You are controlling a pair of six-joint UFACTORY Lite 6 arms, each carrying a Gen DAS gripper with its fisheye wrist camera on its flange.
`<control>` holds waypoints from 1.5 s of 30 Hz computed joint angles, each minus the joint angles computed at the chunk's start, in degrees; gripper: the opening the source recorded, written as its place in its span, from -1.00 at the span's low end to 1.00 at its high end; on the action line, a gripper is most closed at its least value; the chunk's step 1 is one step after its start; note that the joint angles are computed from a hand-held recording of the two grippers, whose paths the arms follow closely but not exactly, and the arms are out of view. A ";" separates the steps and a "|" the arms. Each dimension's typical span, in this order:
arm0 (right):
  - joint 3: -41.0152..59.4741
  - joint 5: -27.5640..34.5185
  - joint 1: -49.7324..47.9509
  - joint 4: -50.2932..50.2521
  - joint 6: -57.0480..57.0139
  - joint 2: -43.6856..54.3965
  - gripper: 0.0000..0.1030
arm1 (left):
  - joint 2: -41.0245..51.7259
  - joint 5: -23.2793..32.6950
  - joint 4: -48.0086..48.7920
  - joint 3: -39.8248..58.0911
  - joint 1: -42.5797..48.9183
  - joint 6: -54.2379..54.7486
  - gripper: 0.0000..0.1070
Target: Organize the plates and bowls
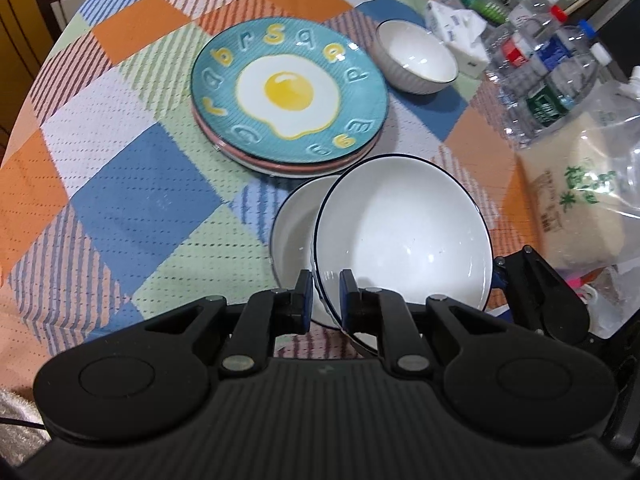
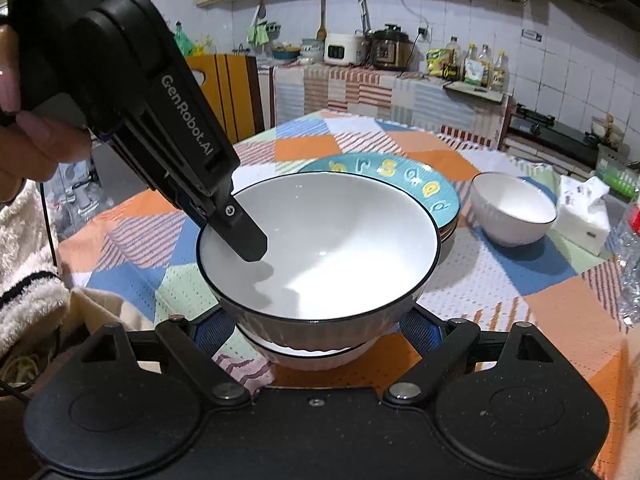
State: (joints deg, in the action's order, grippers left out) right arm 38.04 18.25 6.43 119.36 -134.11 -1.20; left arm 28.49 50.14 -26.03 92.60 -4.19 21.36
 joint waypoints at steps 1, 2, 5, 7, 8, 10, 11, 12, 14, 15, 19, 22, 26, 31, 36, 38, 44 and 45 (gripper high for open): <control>0.30 -0.29 0.37 0.06 0.02 0.53 0.79 | 0.35 -0.19 0.87 0.08 -0.22 -1.10 -0.77; 0.51 -0.51 0.63 0.25 -0.30 1.08 0.79 | 0.50 -0.65 1.77 -0.08 -0.55 -1.83 -0.77; 0.55 -2.16 2.15 3.81 -4.03 1.75 0.75 | 0.06 -2.84 4.70 -1.49 -1.75 -3.80 -0.77; 0.65 -4.02 3.42 6.38 -6.60 1.96 0.75 | -0.41 -4.40 6.46 -2.52 -2.58 -4.94 -0.78; 0.78 -4.50 3.62 5.66 -5.55 1.98 0.75 | -0.60 -5.14 7.22 -2.90 -2.92 -5.41 -0.78; 0.50 -4.44 3.76 6.97 -6.57 1.91 0.75 | -0.48 -5.93 8.17 -3.10 -3.21 -6.00 -0.78; 0.33 -4.55 3.86 8.38 -8.38 1.85 0.75 | -0.22 -6.11 8.33 -3.07 -3.20 -6.28 -0.77; 0.28 -5.12 4.32 10.73 -10.99 1.72 0.76 | 0.33 -6.22 8.79 -2.66 -3.24 -6.79 -0.77; 0.36 -5.89 5.10 13.09 -14.01 1.49 0.76 | 0.81 -6.60 9.10 -2.72 -3.12 -7.17 -0.77; 0.40 -6.15 5.42 13.74 -14.61 1.52 0.76 | 0.98 -6.78 9.00 -2.80 -3.05 -7.08 -0.75; -0.05 -6.00 5.79 16.67 -17.49 1.30 0.77 | 0.52 -8.98 8.90 -4.35 -3.40 -6.26 -0.72; 0.25 -5.31 4.95 13.91 -13.42 1.76 0.78 | 0.30 -9.09 8.06 -4.65 -3.32 -5.49 -0.72; -0.22 -5.46 4.47 11.55 -10.90 0.47 0.78 | -0.09 -7.14 5.95 -3.69 -2.06 -3.93 -0.71; -1.02 -3.23 0.77 -5.06 5.44 -3.34 0.78 | -1.87 -5.22 3.55 -2.41 -0.65 -2.40 -0.70; -0.61 1.65 -4.83 -15.69 16.48 -5.82 0.78 | -1.81 -2.26 1.29 1.51 0.43 -1.35 -0.68; 0.54 3.57 -7.25 -19.47 20.19 -6.09 0.78 | -0.78 -0.53 0.90 4.50 0.48 -1.37 -0.68; 8.47 8.62 -13.42 -29.96 32.49 -3.84 0.78 | 4.78 4.51 2.60 16.64 -1.38 -1.83 -0.65; 10.60 9.22 -14.11 -31.69 35.23 -2.87 0.78 | 6.14 4.95 3.87 19.14 -2.21 -1.58 -0.62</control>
State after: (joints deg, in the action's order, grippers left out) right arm 48.64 27.47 -7.68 87.67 -98.88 -4.07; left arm 34.63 55.10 -22.16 111.74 -6.41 19.78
